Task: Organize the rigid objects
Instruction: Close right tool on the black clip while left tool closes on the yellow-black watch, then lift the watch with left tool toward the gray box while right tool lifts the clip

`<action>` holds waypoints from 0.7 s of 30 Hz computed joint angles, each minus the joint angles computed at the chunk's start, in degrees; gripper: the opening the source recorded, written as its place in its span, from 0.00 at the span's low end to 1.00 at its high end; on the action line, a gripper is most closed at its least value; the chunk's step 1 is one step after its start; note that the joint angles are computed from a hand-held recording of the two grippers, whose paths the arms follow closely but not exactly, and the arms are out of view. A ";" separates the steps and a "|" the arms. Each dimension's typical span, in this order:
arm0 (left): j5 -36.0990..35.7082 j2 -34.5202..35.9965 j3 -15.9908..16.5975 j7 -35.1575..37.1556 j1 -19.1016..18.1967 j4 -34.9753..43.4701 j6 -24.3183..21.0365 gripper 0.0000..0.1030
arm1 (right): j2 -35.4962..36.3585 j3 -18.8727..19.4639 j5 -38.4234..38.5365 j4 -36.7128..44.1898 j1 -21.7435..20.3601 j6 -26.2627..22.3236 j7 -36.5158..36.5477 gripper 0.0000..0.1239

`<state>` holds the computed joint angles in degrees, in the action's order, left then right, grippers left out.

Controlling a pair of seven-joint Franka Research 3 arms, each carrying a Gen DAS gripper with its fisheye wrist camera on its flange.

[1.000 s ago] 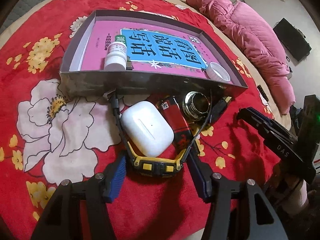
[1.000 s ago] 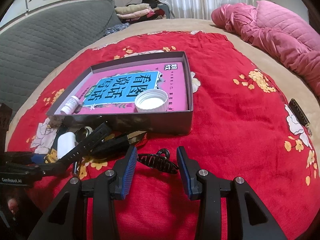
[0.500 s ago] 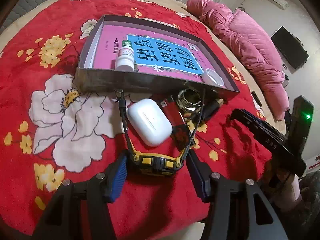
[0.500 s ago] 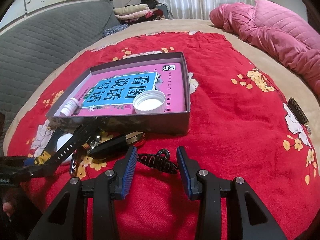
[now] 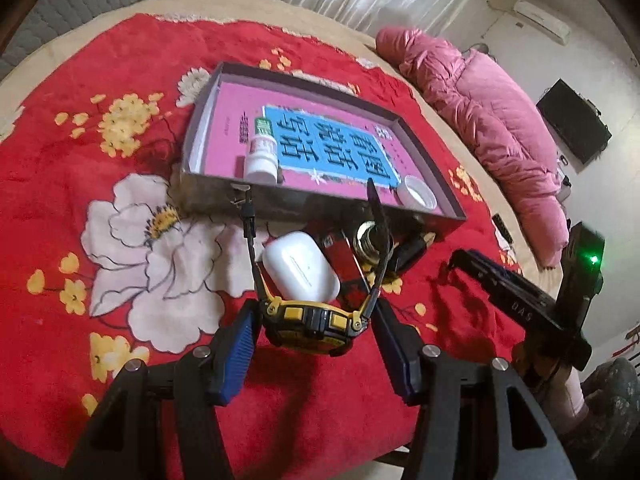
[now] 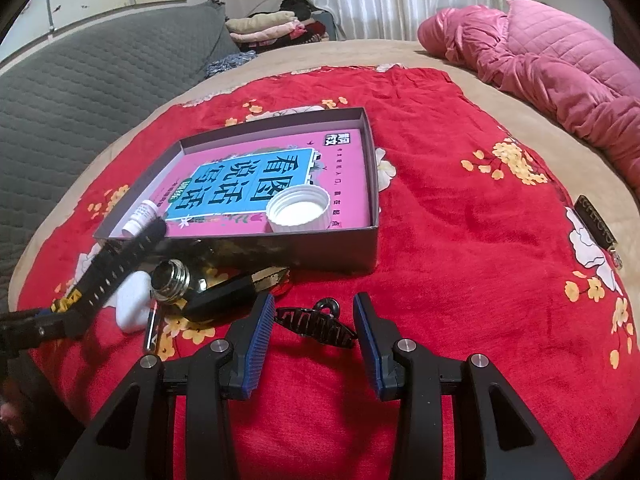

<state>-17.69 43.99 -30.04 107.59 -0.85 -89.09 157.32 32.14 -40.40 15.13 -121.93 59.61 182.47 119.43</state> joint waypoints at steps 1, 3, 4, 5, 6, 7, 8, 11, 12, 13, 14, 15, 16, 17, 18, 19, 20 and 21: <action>-0.41 -0.11 -0.63 0.57 0.53 -0.43 0.77 0.55 | 0.03 -0.08 0.05 0.00 0.08 -0.01 0.04 0.34; -0.79 -0.30 -1.35 1.19 1.10 -0.77 1.43 0.55 | 0.07 -0.16 0.12 0.00 0.16 0.09 0.05 0.34; -0.82 -0.36 -1.48 1.28 1.16 -0.80 1.58 0.55 | 0.12 -0.12 0.17 0.04 0.13 0.10 0.02 0.34; -0.83 -0.44 -1.63 1.44 1.21 -0.88 1.86 0.55 | 0.24 -0.28 0.23 0.12 0.32 0.09 0.07 0.34; -0.83 -0.53 -1.75 1.58 1.27 -0.99 2.02 0.55 | 0.32 -0.41 0.29 0.15 0.45 0.20 0.08 0.34; -0.72 -0.64 -1.71 1.59 1.18 -1.06 2.35 0.55 | 0.30 -0.46 0.34 0.17 0.51 0.28 0.00 0.34; -0.57 -0.74 -1.62 1.51 1.02 -1.17 2.71 0.55 | 0.40 -0.57 0.43 0.24 0.64 0.36 -0.05 0.34; -0.04 -1.02 -1.62 1.37 0.84 -1.49 3.66 0.55 | 0.30 -0.46 0.80 0.22 0.59 0.74 -0.48 0.34; 0.02 -1.13 -1.83 1.43 1.04 -1.74 3.90 0.55 | 0.25 -0.56 0.99 0.11 0.74 0.94 -0.64 0.34; 0.11 -1.22 -1.94 1.38 1.13 -1.86 4.18 0.55 | 0.09 -0.57 1.24 -0.12 0.85 1.27 -0.87 0.34; 0.24 -1.30 -2.00 1.28 1.18 -1.95 4.39 0.55 | 0.02 -0.43 1.57 -0.17 0.81 1.68 -1.17 0.34; 0.37 -1.29 -2.08 1.21 1.22 -1.96 4.57 0.55 | -0.04 -0.34 1.96 -0.28 0.77 2.00 -1.60 0.34; 0.39 -1.34 -2.26 1.17 1.39 -2.07 4.90 0.55 | -0.07 -0.27 2.41 -0.31 0.79 2.27 -2.07 0.34; 0.50 -1.32 -2.36 1.07 1.46 -2.07 5.00 0.55 | -0.17 0.09 2.90 -0.33 0.56 2.76 -2.61 0.34; 0.66 -1.27 -2.36 0.93 1.47 -2.00 5.11 0.55 | -0.19 0.11 3.52 -0.40 0.68 3.09 -3.16 0.34; 0.84 -1.29 -2.22 0.62 1.36 -1.98 5.37 0.55 | -0.16 0.15 4.16 -0.37 0.78 3.53 -3.77 0.34; 1.02 -1.23 -2.21 0.39 1.33 -1.87 5.43 0.55 | -0.27 0.59 4.80 -0.34 0.48 3.98 -4.47 0.34; 1.17 -1.25 -2.25 0.23 1.35 -1.96 5.63 0.55 | -0.32 0.79 5.46 -0.32 0.39 4.34 -5.13 0.34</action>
<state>-16.53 42.74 -32.29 107.81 0.50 -91.05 162.95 31.82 -39.61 20.59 -122.25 60.00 186.81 114.30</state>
